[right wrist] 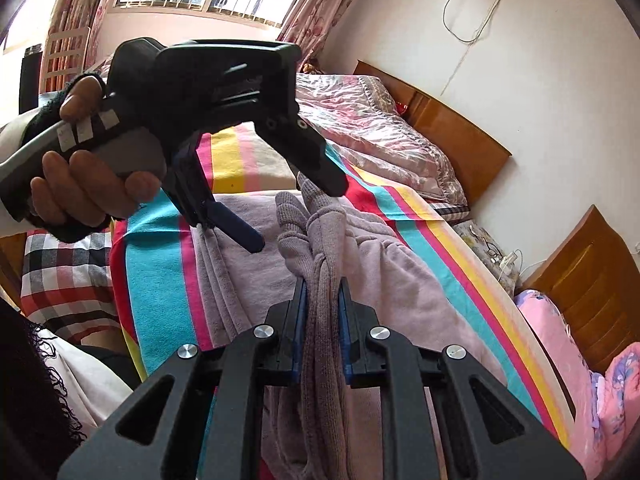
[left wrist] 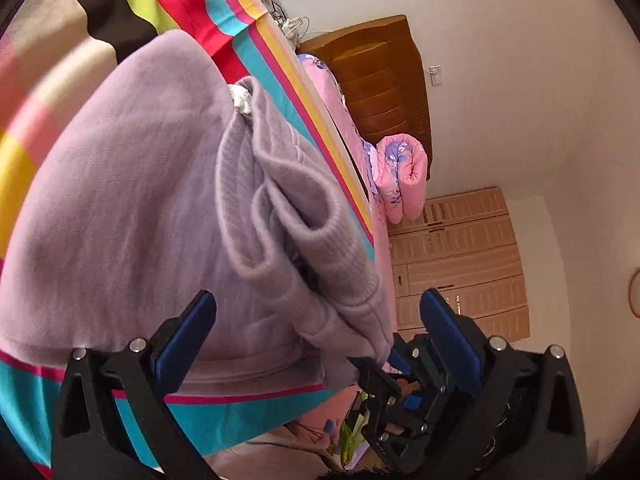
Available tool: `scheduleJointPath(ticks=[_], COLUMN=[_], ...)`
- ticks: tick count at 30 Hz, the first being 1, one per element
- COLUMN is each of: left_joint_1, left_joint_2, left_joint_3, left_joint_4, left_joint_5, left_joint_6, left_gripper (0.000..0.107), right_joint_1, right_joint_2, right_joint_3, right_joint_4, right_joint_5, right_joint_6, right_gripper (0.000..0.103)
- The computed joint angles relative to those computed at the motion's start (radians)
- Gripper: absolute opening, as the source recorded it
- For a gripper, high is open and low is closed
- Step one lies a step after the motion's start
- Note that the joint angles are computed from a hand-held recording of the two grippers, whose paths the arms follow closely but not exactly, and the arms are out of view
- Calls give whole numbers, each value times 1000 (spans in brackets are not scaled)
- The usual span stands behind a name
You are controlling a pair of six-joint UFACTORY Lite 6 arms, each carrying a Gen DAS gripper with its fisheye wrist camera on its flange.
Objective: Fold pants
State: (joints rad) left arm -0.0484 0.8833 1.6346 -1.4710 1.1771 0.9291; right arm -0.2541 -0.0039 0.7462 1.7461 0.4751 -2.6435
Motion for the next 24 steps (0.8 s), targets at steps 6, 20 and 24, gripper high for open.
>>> scheduleJointPath(ticks=[6, 20, 24], left_joint_1=[-110, -243, -287], left_joint_2=[134, 34, 83], left_joint_3=[280, 472, 730], left_joint_4=[126, 425, 489], left_joint_5=[-189, -341, -260], left_joint_6=[-184, -466, -605], left_gripper=[43, 23, 21], right_joint_1=[-22, -533, -404], right_joint_2=[-4, -34, 70], right_joint_3=[-7, -280, -245], right_joint_4=[-91, 129, 437], right_joint_5=[-22, 96, 52], right_joint_6=[49, -2, -204], right_gripper=[27, 84, 82])
